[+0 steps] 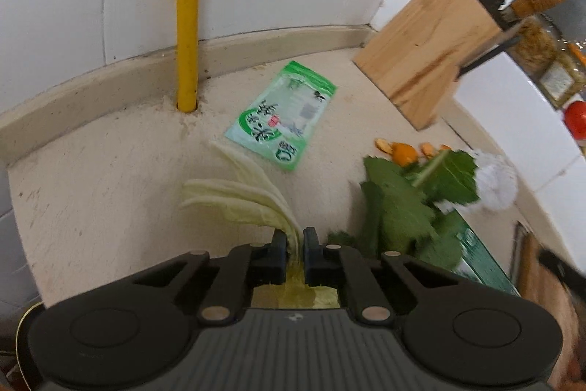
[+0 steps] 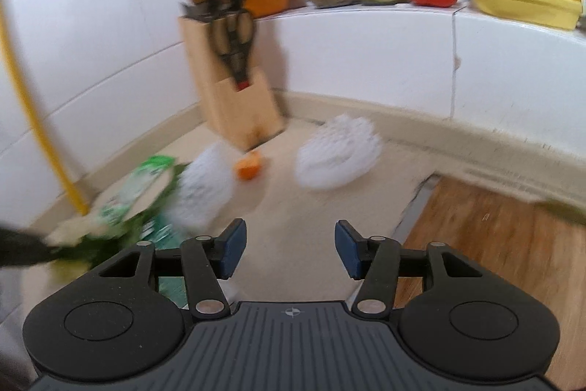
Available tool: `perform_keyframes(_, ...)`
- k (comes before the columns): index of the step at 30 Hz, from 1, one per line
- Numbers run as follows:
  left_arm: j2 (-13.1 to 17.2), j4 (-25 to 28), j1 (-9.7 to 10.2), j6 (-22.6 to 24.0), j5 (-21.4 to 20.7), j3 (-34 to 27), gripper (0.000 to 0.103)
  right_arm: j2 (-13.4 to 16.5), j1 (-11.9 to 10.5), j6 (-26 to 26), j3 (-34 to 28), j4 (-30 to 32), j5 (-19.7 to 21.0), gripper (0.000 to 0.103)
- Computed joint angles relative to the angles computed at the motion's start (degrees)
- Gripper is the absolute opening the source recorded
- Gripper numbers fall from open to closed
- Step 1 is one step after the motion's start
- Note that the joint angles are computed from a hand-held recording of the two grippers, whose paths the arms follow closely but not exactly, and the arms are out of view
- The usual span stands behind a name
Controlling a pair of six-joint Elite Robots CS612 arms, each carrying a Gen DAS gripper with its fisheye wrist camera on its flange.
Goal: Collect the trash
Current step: 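Grasp a pale cabbage stalk with the left tool while right approaches the foam net, then grasp the white foam fruit net with the right tool while left holds the stalk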
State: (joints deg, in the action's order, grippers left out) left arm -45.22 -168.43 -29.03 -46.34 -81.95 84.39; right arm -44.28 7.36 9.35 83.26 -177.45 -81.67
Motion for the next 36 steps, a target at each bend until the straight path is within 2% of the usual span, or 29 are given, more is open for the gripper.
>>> perform_keyframes(8, -1.39, -3.64, -0.15, 0.86, -3.66, 2.97, 0.005, 7.27, 0.11, -0.62, -12.08, 5.8, -5.27, 0.073)
perform_keyframes(11, -1.37, -3.41, -0.49, 2.07, -3.11, 3.03, 0.005, 9.83, 0.5, -2.35, -16.31, 7.85, -6.99, 0.079)
perform_keyframes(15, -0.89, -2.51, -0.63, 2.97, -3.58, 2.43, 0.005, 12.61, 1.1, -4.25, -21.12, 11.7, -10.09, 0.08)
perform_keyframes(16, -0.75, -2.34, -0.62, 3.05, -3.75, 2.26, 0.005, 13.08, 1.19, -4.49, -21.81, 12.11, -10.75, 0.078)
perform_keyframes(18, -0.38, -1.62, -0.67, 3.28, -3.67, 1.73, 0.005, 13.92, 1.36, -4.98, -23.39, 14.49, -11.94, 0.068)
perform_keyframes(19, -0.1, -1.22, -0.68, 3.56, -3.65, 1.35, 0.005, 14.05, 1.24, -4.68, -23.63, 15.22, -11.25, 0.059)
perform_keyframes(23, 0.36, -0.45, -0.91, 4.36, -3.51, 0.65, 0.005, 12.63, 0.95, -3.24, -22.07, 15.14, -9.71, 0.013)
perform_keyframes(27, -0.49, -2.88, -1.19, 6.58, -4.32, 1.79, 0.005, 8.42, -0.32, -1.6, -15.71, 12.95, -2.39, 0.01)
perform_keyframes(33, -2.3, -5.63, -1.15, 6.88, -5.77, 4.51, 0.005, 2.05, -1.11, -0.39, -5.76, 7.6, 3.09, 0.01)
perform_keyframes(36, -2.25, -4.63, -1.24, 7.45, -6.06, 4.72, 0.005, 0.66, -1.11, -1.42, -3.93, 7.05, 4.23, 0.011)
